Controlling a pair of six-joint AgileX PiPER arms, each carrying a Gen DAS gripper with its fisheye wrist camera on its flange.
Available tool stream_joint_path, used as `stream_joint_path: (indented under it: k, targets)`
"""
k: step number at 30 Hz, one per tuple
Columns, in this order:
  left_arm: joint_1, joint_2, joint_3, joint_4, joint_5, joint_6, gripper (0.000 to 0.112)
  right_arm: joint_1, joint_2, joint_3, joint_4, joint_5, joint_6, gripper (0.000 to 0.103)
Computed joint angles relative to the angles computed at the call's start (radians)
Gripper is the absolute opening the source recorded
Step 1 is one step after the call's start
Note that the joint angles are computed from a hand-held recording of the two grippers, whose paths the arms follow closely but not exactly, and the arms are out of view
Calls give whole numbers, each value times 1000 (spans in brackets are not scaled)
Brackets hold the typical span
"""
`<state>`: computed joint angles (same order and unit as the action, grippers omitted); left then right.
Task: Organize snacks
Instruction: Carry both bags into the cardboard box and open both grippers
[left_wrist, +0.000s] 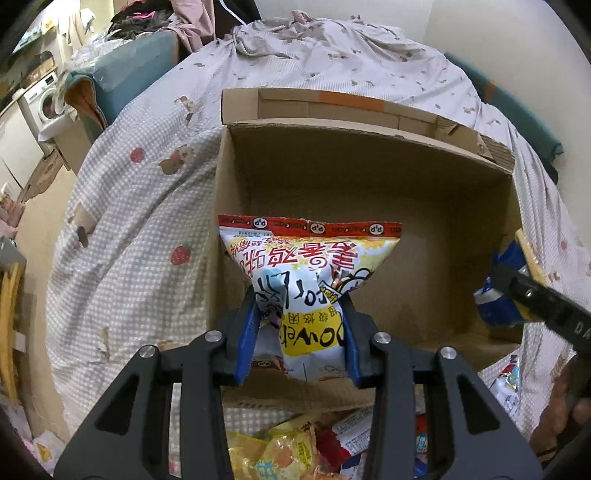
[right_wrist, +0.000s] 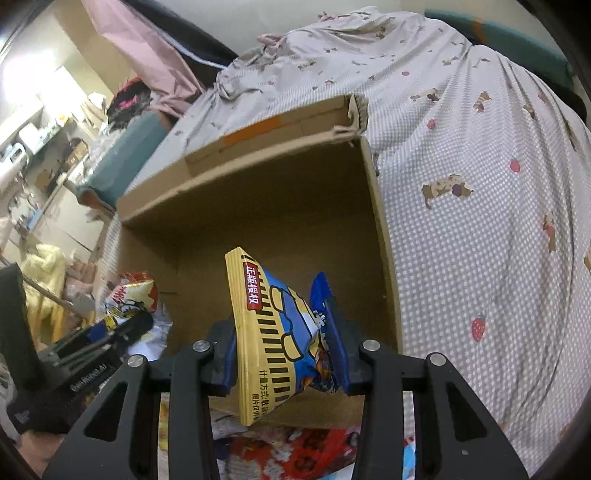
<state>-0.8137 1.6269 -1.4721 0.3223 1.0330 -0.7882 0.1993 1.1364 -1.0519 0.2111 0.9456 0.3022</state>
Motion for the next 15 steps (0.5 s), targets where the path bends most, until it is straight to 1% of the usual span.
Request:
stream_joint_path:
  k: [2, 4, 10, 12, 15]
  targets:
    - [-14, 9, -3, 29, -2, -9, 35, 23, 4, 8, -34, -12, 23, 42]
    - [-17, 9, -1, 30, -20, -10, 36, 45, 4, 11, -64, -22, 47, 42]
    - [-38, 5, -10, 74, -33, -25, 36, 52, 14, 21, -80, -26, 70, 42]
    - [-27, 2, -7, 64, -46, -15, 37, 45, 21, 21, -71, -22, 71, 45]
    - [-21, 3, -2, 59, -47, -17, 37, 36, 23, 25, -53, -27, 77, 45]
